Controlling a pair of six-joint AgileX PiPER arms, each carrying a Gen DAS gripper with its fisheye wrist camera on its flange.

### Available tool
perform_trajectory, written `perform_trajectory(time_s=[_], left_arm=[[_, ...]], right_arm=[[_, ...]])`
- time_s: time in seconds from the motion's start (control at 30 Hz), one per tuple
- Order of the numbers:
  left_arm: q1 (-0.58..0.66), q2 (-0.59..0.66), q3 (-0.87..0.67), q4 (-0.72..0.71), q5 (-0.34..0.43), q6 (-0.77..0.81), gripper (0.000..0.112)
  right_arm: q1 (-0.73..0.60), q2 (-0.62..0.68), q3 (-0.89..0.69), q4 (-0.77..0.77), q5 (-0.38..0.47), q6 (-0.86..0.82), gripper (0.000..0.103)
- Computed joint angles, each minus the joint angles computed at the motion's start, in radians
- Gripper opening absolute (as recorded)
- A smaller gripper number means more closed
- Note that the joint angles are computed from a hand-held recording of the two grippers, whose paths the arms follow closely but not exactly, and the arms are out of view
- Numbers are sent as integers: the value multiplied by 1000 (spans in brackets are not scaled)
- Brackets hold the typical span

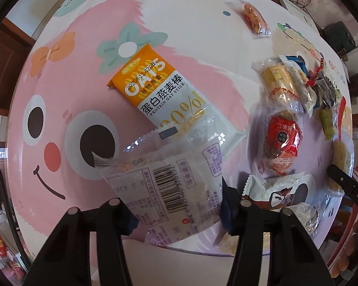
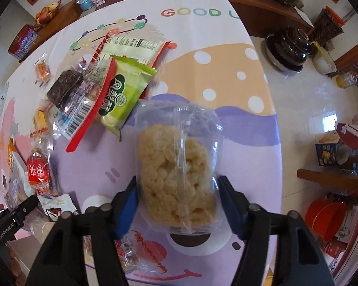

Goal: Organize snacks
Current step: 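Carry both bags to the tray and open both tools to release them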

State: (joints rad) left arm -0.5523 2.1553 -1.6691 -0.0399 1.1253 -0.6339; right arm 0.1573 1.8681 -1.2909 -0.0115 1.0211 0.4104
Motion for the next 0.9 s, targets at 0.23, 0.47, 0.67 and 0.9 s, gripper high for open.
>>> perform_trajectory(time_s=[0.23, 0.47, 0.67, 0.9], left_arm=[[-24, -81, 52, 34, -14, -18, 48], [-81, -239, 115, 121, -24, -51, 48], [-132, -412, 140, 205, 7, -60, 48], [-228, -550, 110, 298, 69, -84, 48]], right_arm=[[21, -66, 65, 33, -44, 7, 57], [66, -213, 116, 62, -44, 51, 57], [143, -365, 114, 26, -2, 125, 57], [220, -528, 64, -8, 79, 151, 57]])
